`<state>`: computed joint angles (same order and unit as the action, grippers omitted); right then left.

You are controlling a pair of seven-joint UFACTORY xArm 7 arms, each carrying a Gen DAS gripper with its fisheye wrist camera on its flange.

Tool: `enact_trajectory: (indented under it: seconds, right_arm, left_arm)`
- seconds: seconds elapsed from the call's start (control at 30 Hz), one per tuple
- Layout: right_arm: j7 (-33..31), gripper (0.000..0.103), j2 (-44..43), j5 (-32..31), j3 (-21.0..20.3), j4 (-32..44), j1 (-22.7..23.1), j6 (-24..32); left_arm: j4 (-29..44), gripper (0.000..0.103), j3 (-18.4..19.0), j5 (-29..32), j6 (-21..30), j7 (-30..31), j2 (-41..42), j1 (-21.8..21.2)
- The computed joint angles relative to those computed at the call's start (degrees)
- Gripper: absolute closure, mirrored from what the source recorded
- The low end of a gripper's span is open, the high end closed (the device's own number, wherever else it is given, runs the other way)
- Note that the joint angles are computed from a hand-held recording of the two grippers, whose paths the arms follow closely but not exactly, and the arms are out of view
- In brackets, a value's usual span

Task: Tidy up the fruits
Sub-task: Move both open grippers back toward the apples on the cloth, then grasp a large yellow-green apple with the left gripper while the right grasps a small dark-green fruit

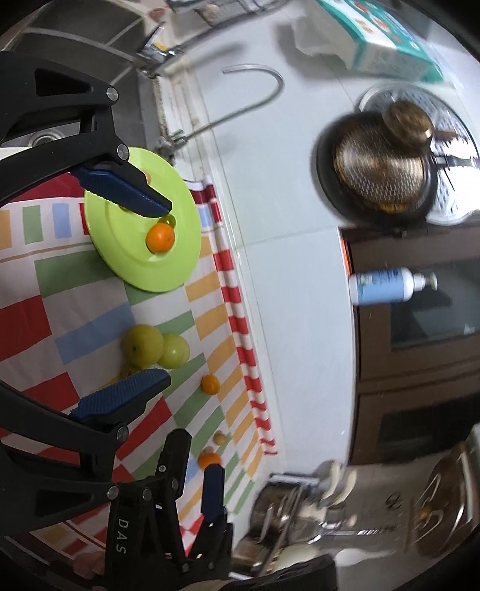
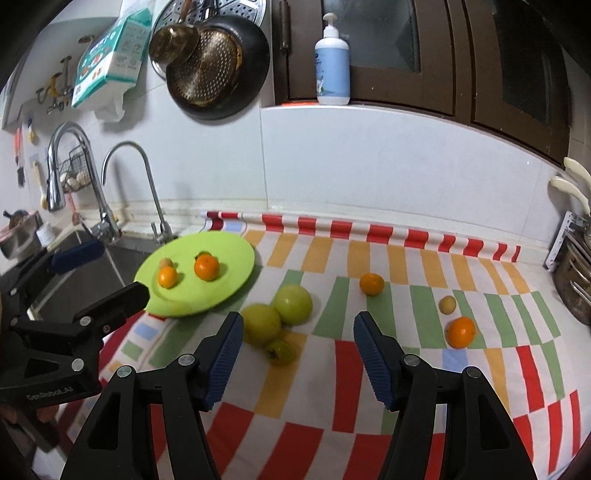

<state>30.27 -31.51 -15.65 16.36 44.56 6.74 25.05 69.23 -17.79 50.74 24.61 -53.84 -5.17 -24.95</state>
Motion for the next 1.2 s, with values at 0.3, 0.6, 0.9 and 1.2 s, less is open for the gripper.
enact_trajectory:
  seconds: [0.3, 0.6, 0.9, 1.2]
  right_arm:
    - [-0.8, 0.04, 4.0, 0.0, 0.1, 0.0, 1.3, -0.2]
    - [-1.5, 0.047, 12.2, 1.1, -2.2, 1.6, 3.7, -0.4]
    - [-5.4, 0.058, 17.0, 5.2, -5.4, 3.0, 6.1, -1.4]
    - [-9.2, 0.073, 19.2, 8.6, -7.1, 4.0, 7.3, -2.2]
  left_arm:
    - [0.1, 0.024, 2.9, -10.4, -6.4, 18.5, 4.2, -0.9]
    - [2.2, 0.03, 4.3, -30.5, -7.5, 41.4, 10.6, -2.1]
    - [5.8, 0.03, 3.9, -45.7, -7.0, 56.8, 15.4, -2.2]
    - [8.9, 0.03, 3.9, -50.4, -5.1, 61.0, 18.3, -2.7]
